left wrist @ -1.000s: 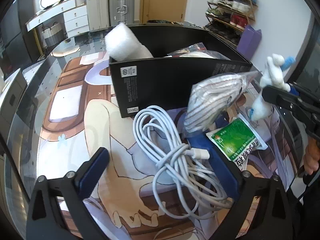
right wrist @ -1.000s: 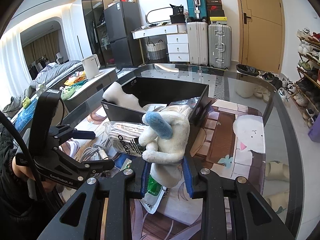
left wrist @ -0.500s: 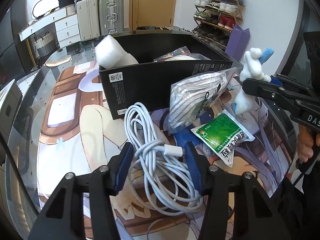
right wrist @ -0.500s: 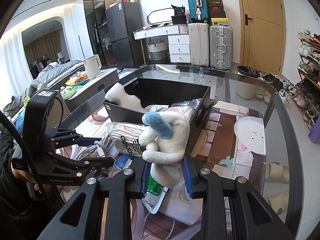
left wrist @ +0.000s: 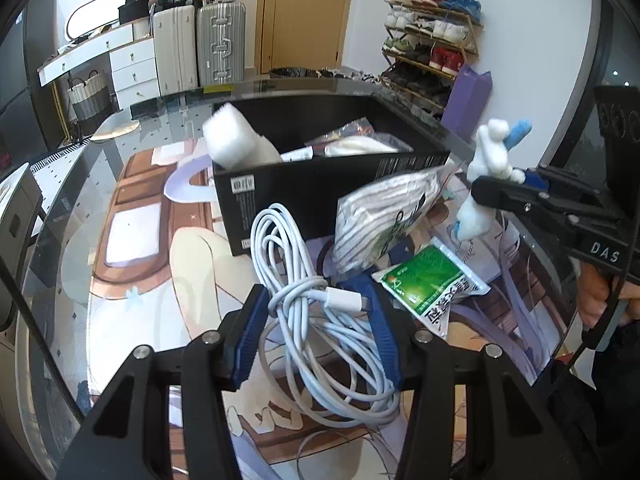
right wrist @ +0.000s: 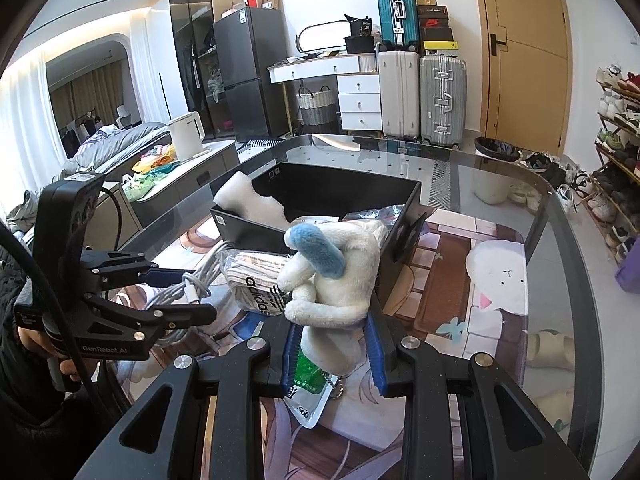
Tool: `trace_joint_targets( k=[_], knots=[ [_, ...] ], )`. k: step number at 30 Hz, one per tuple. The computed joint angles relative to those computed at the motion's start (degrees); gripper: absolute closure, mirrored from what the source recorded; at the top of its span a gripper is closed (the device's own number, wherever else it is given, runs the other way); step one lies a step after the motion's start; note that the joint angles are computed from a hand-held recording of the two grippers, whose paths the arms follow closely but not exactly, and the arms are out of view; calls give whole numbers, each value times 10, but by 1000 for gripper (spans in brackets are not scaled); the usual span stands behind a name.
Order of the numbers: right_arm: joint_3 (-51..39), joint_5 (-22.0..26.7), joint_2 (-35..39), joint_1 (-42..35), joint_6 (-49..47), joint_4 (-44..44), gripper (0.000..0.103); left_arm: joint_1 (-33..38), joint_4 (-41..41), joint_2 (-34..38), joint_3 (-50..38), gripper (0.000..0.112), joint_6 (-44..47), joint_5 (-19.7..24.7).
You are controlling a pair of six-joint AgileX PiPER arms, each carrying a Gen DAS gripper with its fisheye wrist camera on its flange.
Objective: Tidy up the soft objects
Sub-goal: 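Grasp the coiled white cable with the left tool, then carry the cable with the left tool while the right tool carries the plush toy into the box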
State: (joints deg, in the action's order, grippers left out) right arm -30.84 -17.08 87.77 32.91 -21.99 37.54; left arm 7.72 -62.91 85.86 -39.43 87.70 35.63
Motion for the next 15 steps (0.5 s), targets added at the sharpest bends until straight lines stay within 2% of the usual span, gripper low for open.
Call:
trace_joint_targets(
  k=[15],
  knots=[
    [13,-19,-24,19,-25,35,74,65,-50,-36,-13,63,32,89]
  ],
)
